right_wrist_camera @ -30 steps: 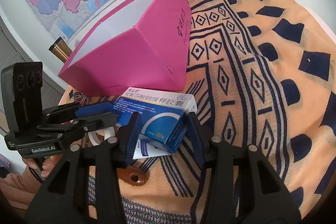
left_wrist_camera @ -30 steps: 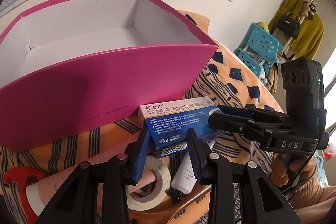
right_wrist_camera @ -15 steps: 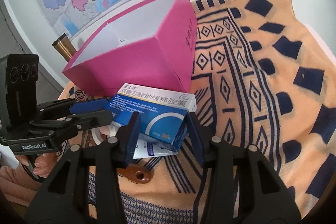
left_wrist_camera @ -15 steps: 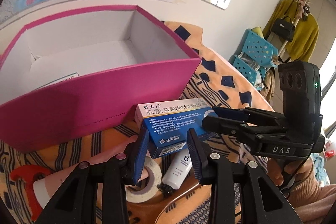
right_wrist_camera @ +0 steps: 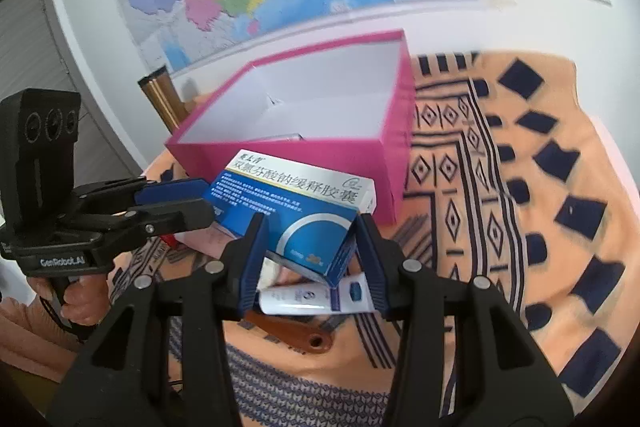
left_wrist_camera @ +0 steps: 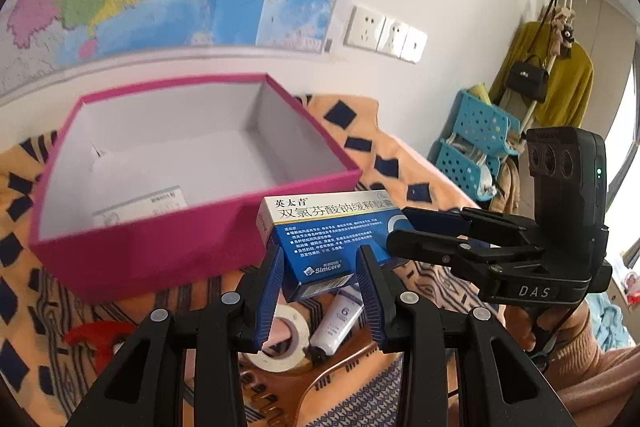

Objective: Organize rigid objects

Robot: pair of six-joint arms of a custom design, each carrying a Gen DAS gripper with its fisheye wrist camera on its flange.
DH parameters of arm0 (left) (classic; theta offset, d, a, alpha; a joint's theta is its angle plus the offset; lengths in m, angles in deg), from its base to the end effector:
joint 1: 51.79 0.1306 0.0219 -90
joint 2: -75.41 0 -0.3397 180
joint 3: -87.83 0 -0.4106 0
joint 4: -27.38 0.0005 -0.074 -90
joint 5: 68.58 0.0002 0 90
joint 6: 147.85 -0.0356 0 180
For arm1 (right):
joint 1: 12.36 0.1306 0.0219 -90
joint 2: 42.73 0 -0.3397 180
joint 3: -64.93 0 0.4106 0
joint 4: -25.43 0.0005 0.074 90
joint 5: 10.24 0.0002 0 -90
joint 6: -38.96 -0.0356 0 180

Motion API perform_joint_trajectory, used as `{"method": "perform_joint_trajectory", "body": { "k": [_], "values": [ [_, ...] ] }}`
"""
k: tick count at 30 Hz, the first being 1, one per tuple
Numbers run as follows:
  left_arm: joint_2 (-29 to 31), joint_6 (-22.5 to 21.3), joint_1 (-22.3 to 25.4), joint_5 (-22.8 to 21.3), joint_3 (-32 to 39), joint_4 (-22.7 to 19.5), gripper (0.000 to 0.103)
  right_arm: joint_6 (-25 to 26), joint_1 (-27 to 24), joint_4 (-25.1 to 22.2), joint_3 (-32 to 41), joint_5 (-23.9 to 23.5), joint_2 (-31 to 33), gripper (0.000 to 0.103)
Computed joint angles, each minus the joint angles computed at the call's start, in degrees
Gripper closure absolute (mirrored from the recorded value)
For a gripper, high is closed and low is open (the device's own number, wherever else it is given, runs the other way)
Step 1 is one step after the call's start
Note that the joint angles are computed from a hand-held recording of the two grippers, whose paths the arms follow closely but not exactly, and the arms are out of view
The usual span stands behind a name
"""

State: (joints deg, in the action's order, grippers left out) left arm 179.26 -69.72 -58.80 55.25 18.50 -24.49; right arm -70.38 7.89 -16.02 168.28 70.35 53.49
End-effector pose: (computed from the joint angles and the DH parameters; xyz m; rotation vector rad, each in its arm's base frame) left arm 0.5771 -0.0914 0.4357 0.6514 2.1836 -0.6473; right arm 0.5199 0.1975 0.4576 -0.1139 2.2148 0.5679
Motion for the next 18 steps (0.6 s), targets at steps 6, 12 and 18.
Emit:
{"method": "perform_joint_trajectory", "body": {
  "k": [6,12,18],
  "values": [
    [-0.31,0.74,0.27,-0.42,1.18,2.26,0.066,2.91,0.34,0.27,3.16,0.86,0.90,0.055],
    [1.83,2.10,0.29,-2.28,4.47,3.65,0.066,4.87,0.01,-0.06,8.05,0.97,3.82,0.055],
    [6.30,2.13,0.02,-4.32,10.71,2.35,0.066,5.80,-1.12,-1.68,15.13,-0.04,8.64,0.055]
  ]
}}
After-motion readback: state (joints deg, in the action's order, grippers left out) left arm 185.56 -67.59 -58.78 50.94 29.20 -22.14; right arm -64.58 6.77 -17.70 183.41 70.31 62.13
